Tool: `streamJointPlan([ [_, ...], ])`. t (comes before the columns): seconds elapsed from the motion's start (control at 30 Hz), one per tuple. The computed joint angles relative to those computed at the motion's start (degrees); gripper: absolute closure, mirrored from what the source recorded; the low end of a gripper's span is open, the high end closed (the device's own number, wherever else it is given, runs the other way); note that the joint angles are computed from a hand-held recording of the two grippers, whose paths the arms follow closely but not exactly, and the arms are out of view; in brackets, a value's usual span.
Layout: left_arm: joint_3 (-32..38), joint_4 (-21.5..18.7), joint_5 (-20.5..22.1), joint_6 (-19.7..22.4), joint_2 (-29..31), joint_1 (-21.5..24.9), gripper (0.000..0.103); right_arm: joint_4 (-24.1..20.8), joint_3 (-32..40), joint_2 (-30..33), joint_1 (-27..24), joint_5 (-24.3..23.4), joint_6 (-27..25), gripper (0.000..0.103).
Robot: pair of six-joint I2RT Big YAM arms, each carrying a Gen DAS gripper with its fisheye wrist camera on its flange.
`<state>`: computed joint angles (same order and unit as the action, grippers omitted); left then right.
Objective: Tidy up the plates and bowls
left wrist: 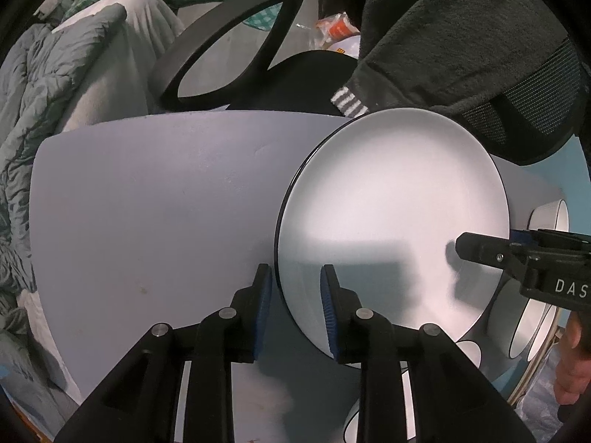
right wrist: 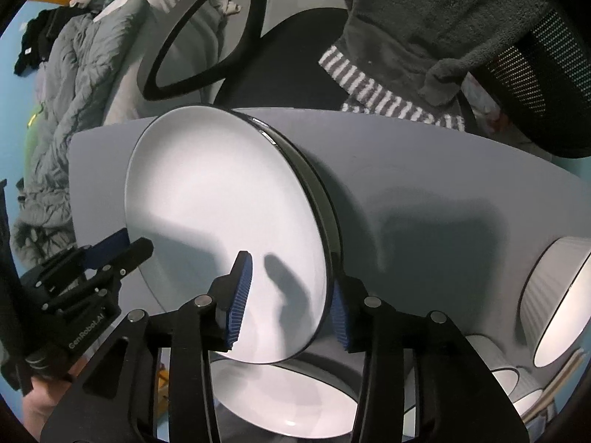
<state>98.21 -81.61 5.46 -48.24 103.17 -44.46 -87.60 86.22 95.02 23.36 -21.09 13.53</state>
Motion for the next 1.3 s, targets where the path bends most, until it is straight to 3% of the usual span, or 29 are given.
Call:
streamJointPlan([
  [0.23, -0.6, 0.3, -0.5, -0.9, -1.0, -0.2, 0.061, -1.1, 0.4, -0.2, 0.6, 0.6, 1.6, 0.054],
  [0.3, -1.0, 0.6, -0.4, -1.1, -1.4, -0.3, 0.053, -1.0, 0.3, -0.4, 0.7, 1.0, 2.0, 0.053],
  [0.6, -2.9, 1.2, -2.1, -1.8, -4.2, -1.3, 0.041, -1.4, 0.1, -1.2, 1.9, 3.7, 3.9, 0.049],
  [0.63, -3.0, 1.3, -2.4, -1.8, -4.5, -1.5, 0.041, -1.7, 0.2, -1.3, 2.1, 4.7, 4.2, 0.045],
  [0.9, -5.8, 2.6, -1.9, -3.3, -7.4, -2.5, 0.04, -1.1, -0.2, -2.9, 3.3, 6.8, 4.4, 0.045],
  [1.3, -5.9, -0.1, -8.6, -2.5, -12.1, -5.8, 0.036, -0.3, -2.0, -9.4, 8.1, 16.9, 4.4, 0.039],
])
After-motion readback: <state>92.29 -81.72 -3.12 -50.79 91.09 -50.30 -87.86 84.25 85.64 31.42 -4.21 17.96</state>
